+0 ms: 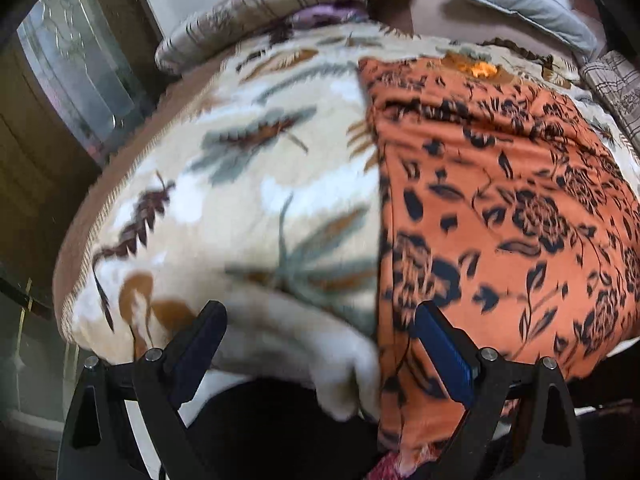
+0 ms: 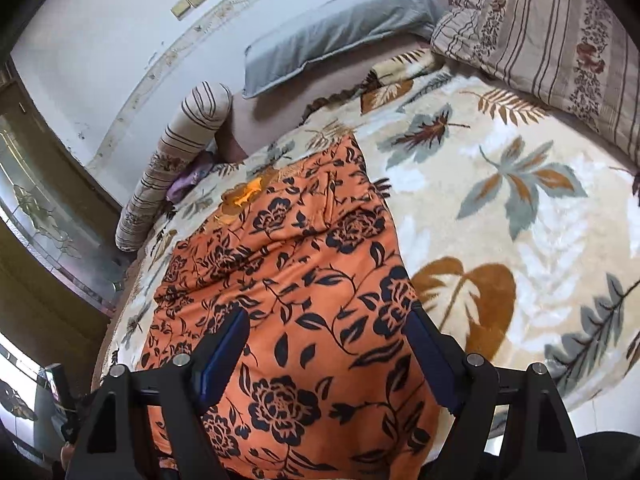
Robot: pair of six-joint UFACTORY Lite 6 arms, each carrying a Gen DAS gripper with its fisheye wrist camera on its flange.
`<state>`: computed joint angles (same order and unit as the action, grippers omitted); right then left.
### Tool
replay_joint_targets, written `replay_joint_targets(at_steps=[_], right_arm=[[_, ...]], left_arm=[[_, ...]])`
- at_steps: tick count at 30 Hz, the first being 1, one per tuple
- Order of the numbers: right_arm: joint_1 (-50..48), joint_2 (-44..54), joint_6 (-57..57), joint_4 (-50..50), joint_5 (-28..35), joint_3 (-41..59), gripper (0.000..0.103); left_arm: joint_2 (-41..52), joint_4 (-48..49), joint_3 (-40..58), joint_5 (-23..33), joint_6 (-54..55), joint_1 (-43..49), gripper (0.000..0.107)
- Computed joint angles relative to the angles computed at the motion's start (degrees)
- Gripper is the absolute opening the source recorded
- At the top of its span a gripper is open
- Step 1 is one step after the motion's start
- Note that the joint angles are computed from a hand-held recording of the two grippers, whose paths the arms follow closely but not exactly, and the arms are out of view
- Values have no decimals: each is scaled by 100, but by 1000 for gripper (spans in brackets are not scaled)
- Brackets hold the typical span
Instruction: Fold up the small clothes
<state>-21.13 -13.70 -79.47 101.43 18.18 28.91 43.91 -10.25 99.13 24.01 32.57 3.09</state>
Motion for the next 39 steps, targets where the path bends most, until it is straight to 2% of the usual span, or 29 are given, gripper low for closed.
replay_joint_targets(at_steps=[4,10,17,19,25,28,31,34,35,37,39], right_arm=[[159,116,305,-288,-124,48,83],[216,315,870,-862,-108,106,83],[-61,643,1258,-1219,148,133,83],[-67,697,1220,-1169,112,147,83],[-59,899,886,-836,144,215,83],[-58,1003,691,-620,178,272,83],[-78,1004,550,-475,208,273,83],[-132,960,445,-375,224,230,83],[-160,946,431,-356,239,210,83],[-199,902,405,-330,263,159,83],[-204,876,366,-301,265,137,83]], left_arm=[[4,-1113,-55,675,1019,192,95],[90,-1911,-1,1489,1594,384,95],[323,-2044,275,1692,1714,451,63],[420,-1952,496,1855,1590,511,60],[-84,-2372,314,1862,1863,632,60],[75,-2458,589,1717,1907,474,60],[681,-2330,1334,1608,1734,281,60],[1825,-1911,2886,2409,978,275,60],[2063,-1706,3182,2521,672,295,60],[2100,-1674,3095,2543,625,389,60],[1810,-1741,2543,2373,813,510,60]])
